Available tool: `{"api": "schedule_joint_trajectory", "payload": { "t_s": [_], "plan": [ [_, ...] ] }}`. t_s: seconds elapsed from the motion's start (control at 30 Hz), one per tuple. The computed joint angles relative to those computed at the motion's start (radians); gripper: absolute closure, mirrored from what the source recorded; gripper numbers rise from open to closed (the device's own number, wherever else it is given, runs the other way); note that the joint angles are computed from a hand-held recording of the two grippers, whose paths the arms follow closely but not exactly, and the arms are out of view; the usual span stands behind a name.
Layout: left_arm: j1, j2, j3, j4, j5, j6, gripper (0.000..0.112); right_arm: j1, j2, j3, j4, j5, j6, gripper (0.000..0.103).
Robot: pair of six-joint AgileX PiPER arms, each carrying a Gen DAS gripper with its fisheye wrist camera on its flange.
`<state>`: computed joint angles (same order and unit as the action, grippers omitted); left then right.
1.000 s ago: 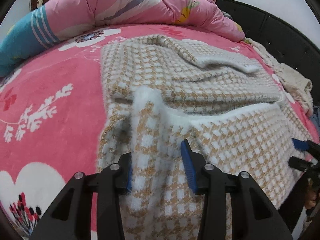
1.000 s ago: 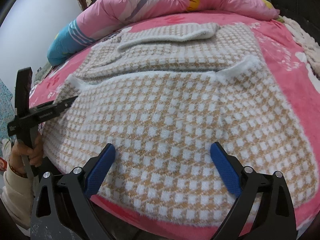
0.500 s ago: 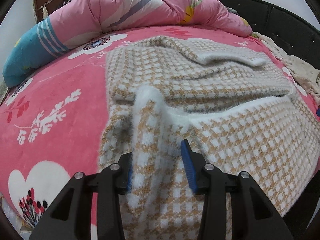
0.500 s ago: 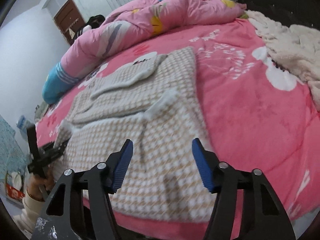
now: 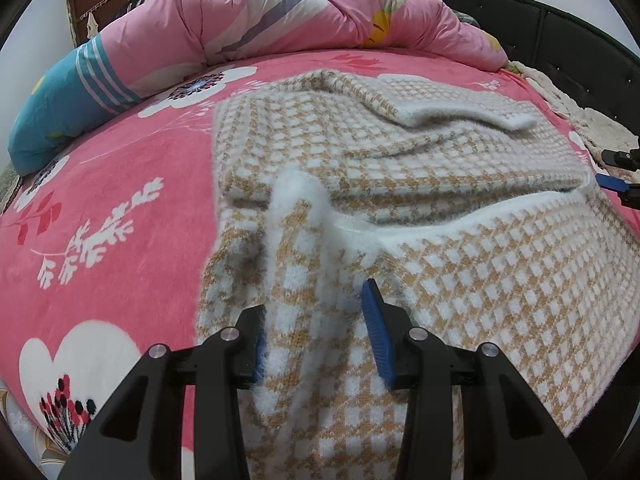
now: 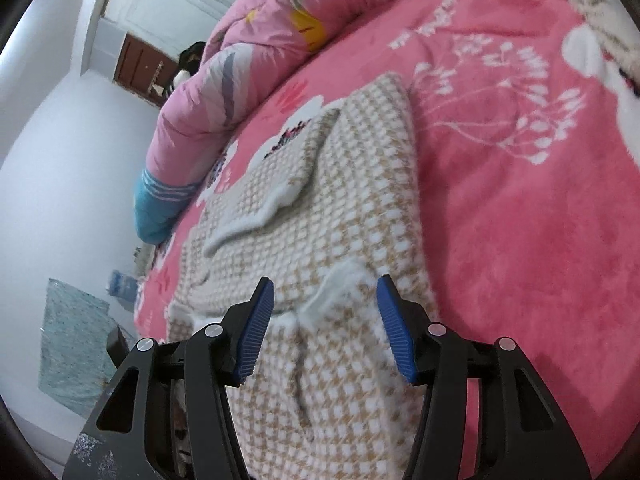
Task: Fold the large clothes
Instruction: 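Grasp the white trim edge with the right gripper beside the left gripper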
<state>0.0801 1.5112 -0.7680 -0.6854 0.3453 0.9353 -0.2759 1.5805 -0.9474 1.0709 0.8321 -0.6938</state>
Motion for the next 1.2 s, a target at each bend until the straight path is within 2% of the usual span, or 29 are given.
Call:
{"api": "schedule_joint_trajectory", "payload": {
  "t_s": [0.17, 0.37, 0.53, 0.77, 0.93, 1.03, 1.13, 1.2],
  "plan": [
    [0.0, -0.001, 0.001, 0.001, 0.001, -0.003, 0.073, -0.018, -0.007, -0.014, -0.014, 0.032, 0.006, 0.05],
    [0.0, 0.001, 0.0, -0.002, 0.003, -0.005, 0.073, -0.001, 0.064, -0.067, -0.06, 0.052, 0.058, 0.049],
    [0.003, 0.005, 0.0, -0.019, 0.004, 0.013, 0.073, -0.027, 0.066, -0.067, -0.067, 0.136, 0.049, 0.049],
    [0.001, 0.001, 0.003, -0.015, 0.002, 0.007, 0.073, -0.057, -0.017, -0.021, -0.147, 0.245, 0.025, 0.049],
    [-0.001, 0.002, 0.0, -0.002, 0.002, -0.007, 0.073, -0.014, -0.015, -0.035, -0.193, 0.219, 0.047, 0.05],
    [0.004, 0.005, -0.002, -0.015, 0.005, 0.007, 0.073, 0.024, 0.02, -0.063, -0.221, 0.176, 0.081, 0.055],
    [0.006, 0.005, 0.001, -0.025, 0.005, 0.014, 0.073, 0.06, 0.04, -0.071, -0.249, 0.124, 0.123, 0.064],
    [0.009, 0.008, -0.004, -0.026, 0.009, 0.019, 0.073, 0.072, 0.03, -0.057, -0.262, 0.101, 0.133, 0.073]
  ]
}}
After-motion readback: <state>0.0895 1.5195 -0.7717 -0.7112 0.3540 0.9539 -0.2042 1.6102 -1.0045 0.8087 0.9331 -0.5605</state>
